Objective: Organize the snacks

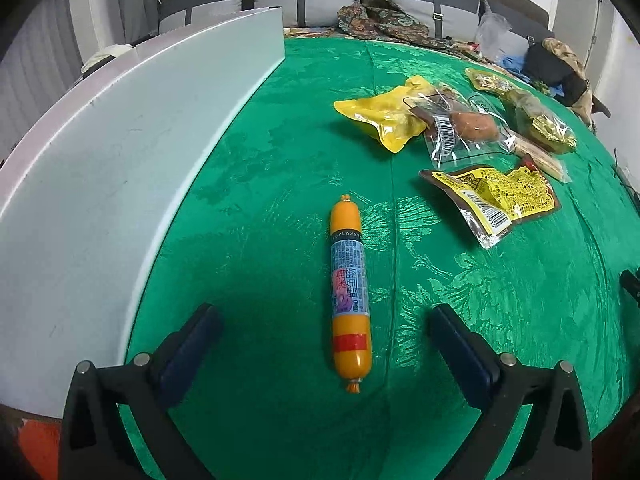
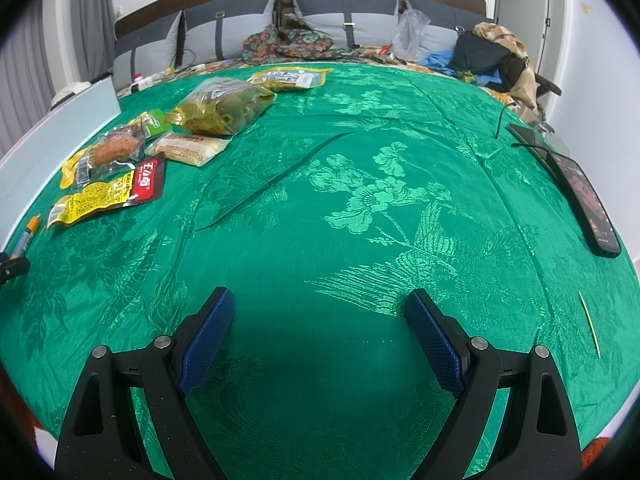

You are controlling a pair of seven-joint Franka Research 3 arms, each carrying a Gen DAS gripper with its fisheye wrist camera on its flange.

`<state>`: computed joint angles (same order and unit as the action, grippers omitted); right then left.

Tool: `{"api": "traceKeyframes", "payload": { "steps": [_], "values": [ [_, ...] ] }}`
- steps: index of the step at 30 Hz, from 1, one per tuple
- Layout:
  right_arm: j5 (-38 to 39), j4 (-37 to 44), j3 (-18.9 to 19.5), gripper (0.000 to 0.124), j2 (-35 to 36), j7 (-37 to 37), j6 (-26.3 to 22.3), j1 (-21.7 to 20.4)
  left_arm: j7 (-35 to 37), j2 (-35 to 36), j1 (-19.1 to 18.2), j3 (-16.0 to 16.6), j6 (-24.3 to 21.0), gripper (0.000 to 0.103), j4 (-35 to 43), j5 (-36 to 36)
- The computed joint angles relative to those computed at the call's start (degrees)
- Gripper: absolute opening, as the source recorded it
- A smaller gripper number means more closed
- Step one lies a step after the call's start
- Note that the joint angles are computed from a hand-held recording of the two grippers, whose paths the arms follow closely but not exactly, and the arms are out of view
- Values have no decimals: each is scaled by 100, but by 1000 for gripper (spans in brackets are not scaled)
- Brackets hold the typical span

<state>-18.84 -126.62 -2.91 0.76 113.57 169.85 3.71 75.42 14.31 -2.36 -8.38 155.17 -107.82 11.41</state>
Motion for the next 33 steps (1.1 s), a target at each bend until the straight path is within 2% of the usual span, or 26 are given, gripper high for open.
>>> {"api": "traceKeyframes", "payload": {
  "steps": [2,4,5,6,8,11,12,16,18,20,21,24,29,31,33],
  "values": [
    [-48,51,3,91,3,87,-113,10,-6,-23,1,7,106,103,-67,28],
    [12,359,64,91,49,409,-755,81,-58,-37,-11,25,205,103,-115,80],
    [502,522,129,91,106,139,-954,124,-85,-43,-15,32,234,103,-133,100],
    [1286,702,228,91,194,-454,-1039,165,-122,-45,-23,41,250,103,-142,127],
    [2055,1170,366,89,421,-1129,-1282,288,-146,-39,-25,39,257,103,-135,150],
    [2407,2486,509,89,1110,-1652,-1935,576,-62,-58,13,3,297,103,-177,106],
    [2438,2986,563,89,1448,-1795,-1936,696,-8,-73,31,-14,316,103,-203,75],
    [2092,4987,420,89,2775,-1964,-2814,1185,100,-109,52,-34,355,103,-265,11],
    [2159,5900,471,87,3354,-2294,-3502,1236,158,-129,59,-43,360,103,-291,-18],
    [2301,6259,572,88,3629,-2829,-3881,1206,202,-141,64,-46,366,103,-307,-47],
    [2322,6190,572,88,3604,-3069,-3894,1209,204,-140,60,-43,361,103,-305,-55],
    [2590,5389,670,89,3129,-3901,-3584,1061,190,-119,47,-33,323,103,-262,-67],
    [2855,4110,682,88,2270,-5270,-3411,850,175,-102,37,-30,252,103,-217,-76],
    [2871,3412,593,87,1773,-5601,-2932,820,206,-101,44,-42,170,103,-184,-110],
    [3437,2844,584,89,1311,-5610,-2356,647,290,-124,65,-75,43,103,-161,-197]
  ]
}}
